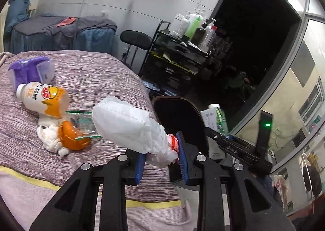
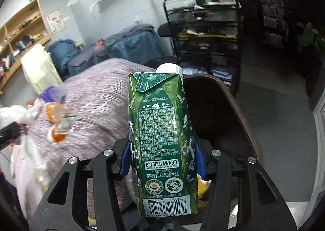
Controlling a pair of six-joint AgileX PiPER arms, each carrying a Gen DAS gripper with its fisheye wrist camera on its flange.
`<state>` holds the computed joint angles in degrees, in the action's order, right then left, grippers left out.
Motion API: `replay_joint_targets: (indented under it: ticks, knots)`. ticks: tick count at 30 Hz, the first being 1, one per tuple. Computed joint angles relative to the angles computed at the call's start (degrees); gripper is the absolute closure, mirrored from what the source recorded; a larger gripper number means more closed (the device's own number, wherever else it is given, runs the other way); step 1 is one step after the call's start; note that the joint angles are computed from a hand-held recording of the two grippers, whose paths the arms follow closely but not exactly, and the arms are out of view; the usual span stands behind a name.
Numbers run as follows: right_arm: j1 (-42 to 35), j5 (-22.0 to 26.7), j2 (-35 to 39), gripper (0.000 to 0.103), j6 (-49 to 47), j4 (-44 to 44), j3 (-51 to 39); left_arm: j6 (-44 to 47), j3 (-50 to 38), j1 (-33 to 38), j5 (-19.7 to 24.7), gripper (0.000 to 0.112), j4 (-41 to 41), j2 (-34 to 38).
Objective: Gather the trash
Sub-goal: 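Carry the green carton and white bag over the brown bin, then open both grippers to drop the carton and white bag into the bin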
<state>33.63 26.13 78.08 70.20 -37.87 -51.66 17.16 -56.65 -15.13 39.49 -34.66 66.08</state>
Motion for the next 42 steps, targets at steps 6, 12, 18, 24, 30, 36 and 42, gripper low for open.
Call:
replay_joint_targets:
  ticks: [6, 12, 18, 24, 30, 36, 42]
  knots:
    - [-4.7, 0.28, 6.68, 0.053, -7.2, 6.78, -3.31, -2.77, -0.14, -3.52, -1.22, 0.084, 2.46, 0.61]
    - [-5.5, 2.57, 10.76, 0.052, -8.05, 8.34, -5.69, -3.39, -0.46, -4.65, -1.18, 0.084, 3.13, 1.22]
    - [-4.71, 1.82, 10.15, 0.039, -3.94, 5.71, -3.61, -3.52, -0.98, -5.53, -1.32, 0.084, 2.94, 2.79]
    - [-2.16, 2.04, 4.45, 0.036, 6.75, -2.17, 0.99, -3.82, -2.16, -6.46, -1.55, 0.084, 3.23, 4.57]
    - [2.05, 6.29, -2.03, 0.027, 19.45, -12.53, 4.61, -4.09, -5.13, -8.16, -1.58, 0.084, 4.11, 7.07]
    - [5.81, 12.72, -7.47, 0.024, 24.99, -15.65, 6.57, -4.76, -9.61, -10.54, -1.37, 0.084, 5.57, 11.22]
    - [6.94, 16.12, -11.14, 0.024, 27.91, -16.28, 9.05, -7.72, -14.28, -14.05, -1.66, 0.084, 9.18, 16.5]
